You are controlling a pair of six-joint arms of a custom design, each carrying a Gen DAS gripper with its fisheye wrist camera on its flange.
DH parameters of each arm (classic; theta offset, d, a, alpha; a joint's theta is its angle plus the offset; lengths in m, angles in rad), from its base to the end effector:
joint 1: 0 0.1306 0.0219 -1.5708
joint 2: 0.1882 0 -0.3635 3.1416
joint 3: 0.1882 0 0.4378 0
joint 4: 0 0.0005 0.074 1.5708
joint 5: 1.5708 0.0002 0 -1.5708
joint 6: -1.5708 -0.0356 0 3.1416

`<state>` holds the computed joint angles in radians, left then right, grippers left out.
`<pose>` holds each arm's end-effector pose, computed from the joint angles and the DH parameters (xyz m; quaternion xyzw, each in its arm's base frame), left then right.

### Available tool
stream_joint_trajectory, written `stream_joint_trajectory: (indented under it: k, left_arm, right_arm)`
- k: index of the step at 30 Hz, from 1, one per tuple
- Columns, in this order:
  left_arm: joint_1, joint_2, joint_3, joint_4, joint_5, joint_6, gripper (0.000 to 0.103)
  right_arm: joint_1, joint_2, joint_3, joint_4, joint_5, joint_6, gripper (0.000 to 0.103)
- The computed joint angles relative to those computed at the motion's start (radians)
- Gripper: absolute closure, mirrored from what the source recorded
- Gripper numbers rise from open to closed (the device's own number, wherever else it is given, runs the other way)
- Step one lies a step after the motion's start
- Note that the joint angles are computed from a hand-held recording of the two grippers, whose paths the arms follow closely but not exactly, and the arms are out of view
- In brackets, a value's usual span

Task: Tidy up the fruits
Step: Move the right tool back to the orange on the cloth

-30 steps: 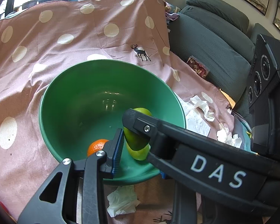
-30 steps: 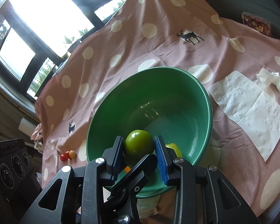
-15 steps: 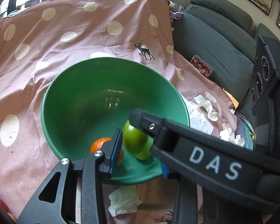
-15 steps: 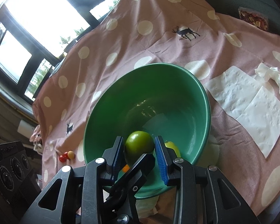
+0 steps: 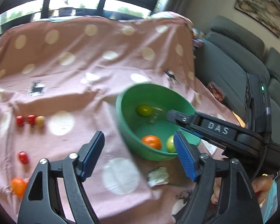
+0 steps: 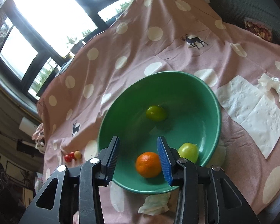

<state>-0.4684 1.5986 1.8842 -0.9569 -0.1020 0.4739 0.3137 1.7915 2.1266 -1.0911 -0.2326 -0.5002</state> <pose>0.5416 -0.2705 0.5408 -0.0246 0.8993 -0.1562 0.4077 0.6243 0.2106 0.5334 0.0391 0.9123 0.2536 0.3192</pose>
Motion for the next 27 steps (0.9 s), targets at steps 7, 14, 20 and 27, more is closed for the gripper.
stream_joint_trajectory:
  k: [7, 14, 20, 27]
  left_arm:
    - [0.063, -0.205, -0.221, -0.037, -0.241, 0.21, 0.007]
    - [0.183, -0.332, -0.384, -0.095, -0.306, 0.396, 0.006]
    - [0.255, -0.365, -0.442, -0.137, -0.291, 0.499, 0.007]
    - [0.272, -0.381, -0.461, -0.119, -0.264, 0.52, 0.007]
  right_arm:
    - [0.063, 0.035, 0.064, -0.012, -0.107, 0.089, 0.039]
    - [0.153, 0.168, 0.249, -0.162, -0.217, 0.203, 0.035]
    - [0.229, 0.311, 0.422, -0.341, -0.325, 0.282, 0.035]
    - [0.298, 0.376, 0.493, -0.427, -0.318, 0.364, 0.038]
